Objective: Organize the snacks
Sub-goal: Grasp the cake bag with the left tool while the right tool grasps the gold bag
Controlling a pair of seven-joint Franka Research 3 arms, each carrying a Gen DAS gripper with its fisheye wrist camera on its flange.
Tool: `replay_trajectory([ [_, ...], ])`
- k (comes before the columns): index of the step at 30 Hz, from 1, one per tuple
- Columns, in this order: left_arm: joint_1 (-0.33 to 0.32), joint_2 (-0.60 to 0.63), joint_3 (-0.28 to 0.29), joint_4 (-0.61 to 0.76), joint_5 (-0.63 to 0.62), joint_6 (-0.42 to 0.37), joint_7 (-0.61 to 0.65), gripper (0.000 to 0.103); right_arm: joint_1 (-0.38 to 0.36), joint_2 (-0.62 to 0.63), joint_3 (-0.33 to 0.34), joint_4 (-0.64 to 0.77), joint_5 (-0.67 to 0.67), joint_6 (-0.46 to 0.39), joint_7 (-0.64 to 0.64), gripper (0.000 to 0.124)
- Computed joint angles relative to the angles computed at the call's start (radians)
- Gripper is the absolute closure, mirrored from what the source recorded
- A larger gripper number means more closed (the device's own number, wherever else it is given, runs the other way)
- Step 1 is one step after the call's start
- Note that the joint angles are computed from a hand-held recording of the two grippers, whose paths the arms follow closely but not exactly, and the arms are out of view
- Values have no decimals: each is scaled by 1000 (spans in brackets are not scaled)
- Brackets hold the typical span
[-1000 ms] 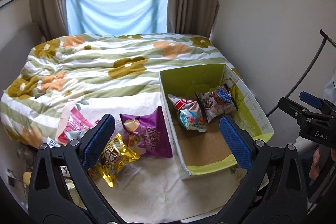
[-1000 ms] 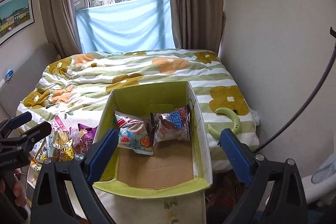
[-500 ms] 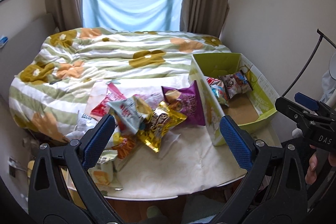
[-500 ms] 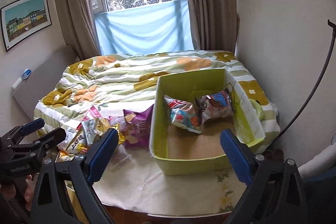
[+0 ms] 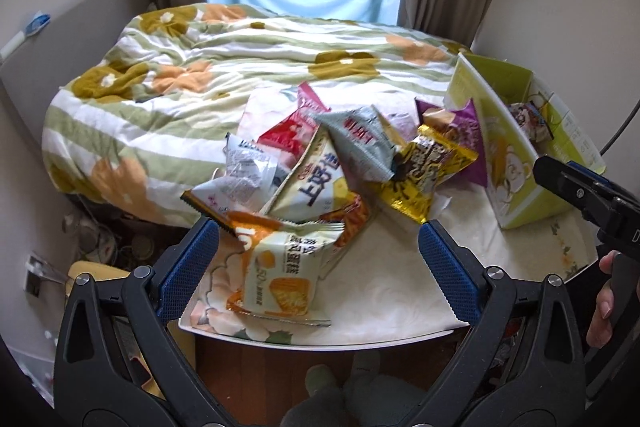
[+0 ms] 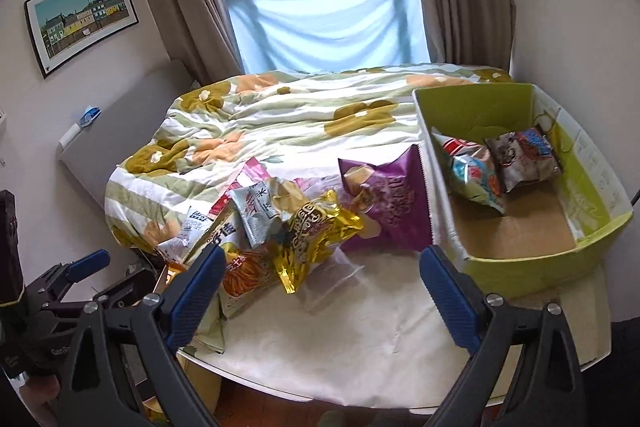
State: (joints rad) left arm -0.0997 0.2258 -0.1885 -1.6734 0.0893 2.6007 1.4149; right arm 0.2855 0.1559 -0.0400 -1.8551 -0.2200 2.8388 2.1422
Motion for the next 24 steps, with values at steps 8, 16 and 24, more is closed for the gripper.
replay_trajectory([
  [8, 16, 94, 10, -6, 24, -17, 4, 4, -20, 170, 22, 115, 164, 0, -169, 27],
  [16, 24, 188, 4, 63, 29, -47, 17, 22, -12, 294, 6, 240, 259, -39, -265, 27],
  [24, 17, 220, 4, 106, 37, -88, 34, 42, -34, 378, 17, 348, 335, -72, -338, 28],
])
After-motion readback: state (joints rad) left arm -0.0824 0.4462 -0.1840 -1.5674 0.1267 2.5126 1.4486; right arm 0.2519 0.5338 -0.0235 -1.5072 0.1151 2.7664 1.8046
